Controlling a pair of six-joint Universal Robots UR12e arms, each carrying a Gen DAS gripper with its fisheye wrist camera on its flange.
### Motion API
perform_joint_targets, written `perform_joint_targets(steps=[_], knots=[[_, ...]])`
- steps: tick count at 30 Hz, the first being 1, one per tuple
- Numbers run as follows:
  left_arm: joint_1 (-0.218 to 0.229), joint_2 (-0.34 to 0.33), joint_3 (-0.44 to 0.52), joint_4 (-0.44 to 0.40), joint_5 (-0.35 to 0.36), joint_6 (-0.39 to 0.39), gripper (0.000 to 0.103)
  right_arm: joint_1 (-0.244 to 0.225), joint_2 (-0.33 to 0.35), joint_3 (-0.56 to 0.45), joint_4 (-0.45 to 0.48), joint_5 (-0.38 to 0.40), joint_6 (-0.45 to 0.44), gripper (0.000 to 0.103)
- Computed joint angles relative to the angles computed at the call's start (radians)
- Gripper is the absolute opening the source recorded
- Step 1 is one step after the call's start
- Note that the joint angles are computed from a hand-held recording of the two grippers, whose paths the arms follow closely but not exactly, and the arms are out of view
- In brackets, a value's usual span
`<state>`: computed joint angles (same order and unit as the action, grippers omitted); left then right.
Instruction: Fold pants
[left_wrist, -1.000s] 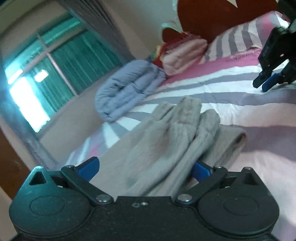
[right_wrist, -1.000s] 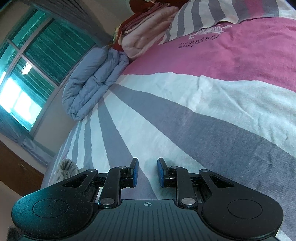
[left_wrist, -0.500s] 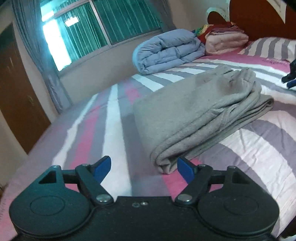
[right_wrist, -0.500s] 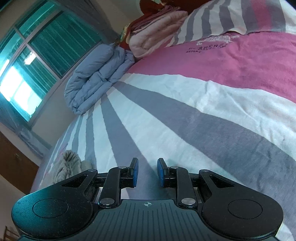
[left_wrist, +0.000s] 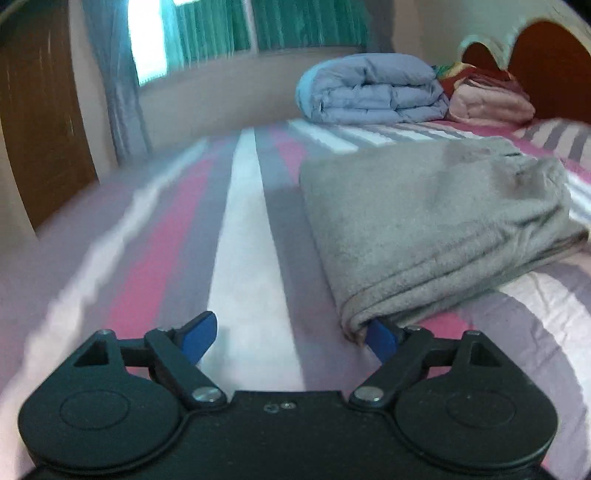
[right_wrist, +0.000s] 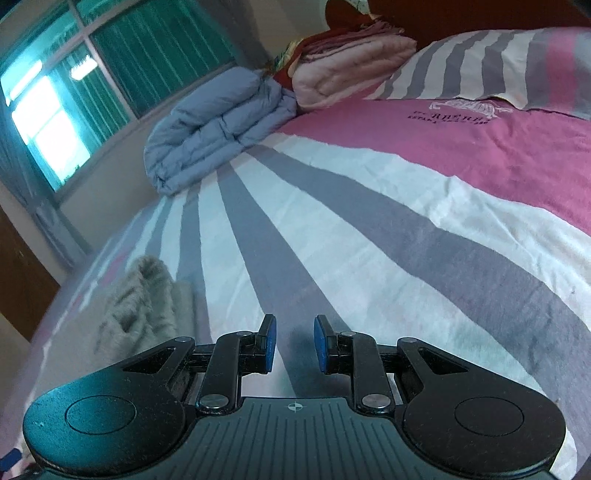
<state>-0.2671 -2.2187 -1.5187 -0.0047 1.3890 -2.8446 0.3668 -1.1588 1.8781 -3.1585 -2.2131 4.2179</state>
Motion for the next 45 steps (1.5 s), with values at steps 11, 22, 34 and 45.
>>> perform_joint_targets(steps=[11, 22, 34, 45], knots=[[0.010, -0.009, 0.014, -0.012, -0.037, -0.023, 0.088, 0.021, 0.042, -0.023, -0.214, 0.048, -0.206, 0.023], [0.009, -0.010, 0.012, -0.021, -0.030, -0.039, 0.094, 0.006, 0.109, -0.119, -0.320, 0.212, -0.373, 0.069], [0.018, -0.011, 0.011, -0.043, -0.054, -0.045, 0.097, -0.007, 0.145, -0.175, -0.293, 0.267, -0.639, 0.020], [0.017, -0.011, 0.013, -0.050, -0.049, -0.038, 0.098, -0.002, 0.157, -0.145, -0.352, 0.214, -0.538, 0.019]])
